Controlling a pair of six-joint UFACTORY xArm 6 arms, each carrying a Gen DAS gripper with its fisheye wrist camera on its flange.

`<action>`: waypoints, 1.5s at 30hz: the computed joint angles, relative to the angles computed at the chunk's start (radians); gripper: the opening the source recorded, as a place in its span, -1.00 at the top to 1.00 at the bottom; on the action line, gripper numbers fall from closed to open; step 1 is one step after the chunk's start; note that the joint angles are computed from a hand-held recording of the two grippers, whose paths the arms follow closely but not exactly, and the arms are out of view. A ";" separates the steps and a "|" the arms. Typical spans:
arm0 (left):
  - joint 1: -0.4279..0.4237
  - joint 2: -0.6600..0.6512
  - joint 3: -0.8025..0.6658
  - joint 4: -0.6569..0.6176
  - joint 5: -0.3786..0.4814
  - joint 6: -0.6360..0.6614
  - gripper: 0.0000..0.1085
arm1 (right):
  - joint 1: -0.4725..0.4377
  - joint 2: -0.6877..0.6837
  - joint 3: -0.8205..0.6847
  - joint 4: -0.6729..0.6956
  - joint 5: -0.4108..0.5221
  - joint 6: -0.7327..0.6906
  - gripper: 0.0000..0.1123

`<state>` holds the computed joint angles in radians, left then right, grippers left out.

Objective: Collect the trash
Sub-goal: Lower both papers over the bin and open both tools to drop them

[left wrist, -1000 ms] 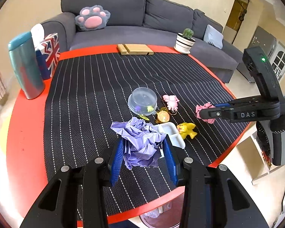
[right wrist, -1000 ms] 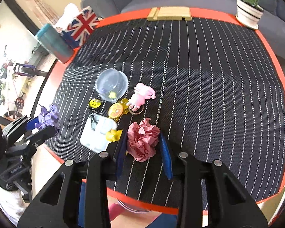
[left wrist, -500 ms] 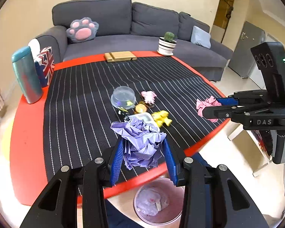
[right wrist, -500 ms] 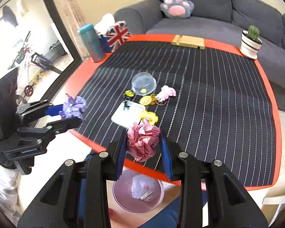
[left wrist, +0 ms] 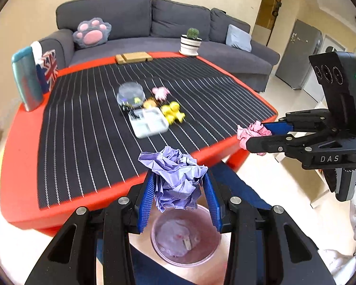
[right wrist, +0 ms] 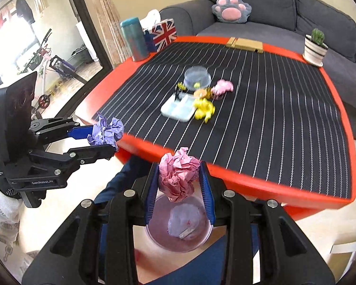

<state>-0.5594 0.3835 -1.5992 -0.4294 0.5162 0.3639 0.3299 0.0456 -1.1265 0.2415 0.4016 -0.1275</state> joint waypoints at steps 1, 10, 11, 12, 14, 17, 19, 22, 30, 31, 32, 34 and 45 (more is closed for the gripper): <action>-0.002 -0.011 0.021 -0.018 -0.003 0.010 0.27 | 0.004 -0.006 0.014 0.016 -0.003 -0.012 0.40; -0.011 -0.068 0.120 -0.088 -0.019 0.056 0.27 | 0.030 -0.013 0.074 0.088 -0.002 -0.073 0.37; -0.013 -0.073 0.124 -0.092 -0.018 0.062 0.27 | 0.032 -0.012 0.075 0.090 -0.001 -0.075 0.37; -0.014 -0.077 0.129 -0.095 -0.019 0.066 0.27 | 0.034 -0.010 0.075 0.093 0.000 -0.078 0.36; -0.016 -0.081 0.132 -0.103 -0.020 0.073 0.27 | 0.040 -0.004 0.069 0.106 0.007 -0.092 0.36; -0.017 -0.082 0.130 -0.114 -0.023 0.082 0.27 | 0.046 0.003 0.063 0.115 0.008 -0.106 0.32; -0.017 -0.084 0.130 -0.116 -0.024 0.086 0.27 | 0.047 0.006 0.062 0.128 0.003 -0.117 -0.25; -0.017 -0.088 0.134 -0.116 -0.025 0.088 0.26 | 0.045 0.003 0.069 0.136 -0.013 -0.113 -0.63; -0.022 -0.083 0.128 -0.110 -0.013 0.085 0.26 | 0.031 -0.006 0.082 0.084 -0.019 -0.053 -0.73; -0.023 -0.082 0.127 -0.109 -0.011 0.085 0.26 | 0.030 -0.009 0.085 0.075 -0.021 -0.043 -0.73; -0.024 -0.082 0.126 -0.109 -0.007 0.087 0.26 | 0.028 -0.014 0.090 0.070 -0.024 -0.036 -0.73; -0.025 -0.077 0.120 -0.108 -0.003 0.089 0.26 | 0.026 -0.024 0.098 0.064 -0.028 -0.027 -0.74; -0.048 -0.063 0.110 -0.085 0.022 0.085 0.26 | -0.002 -0.086 0.155 -0.035 -0.055 0.079 -0.74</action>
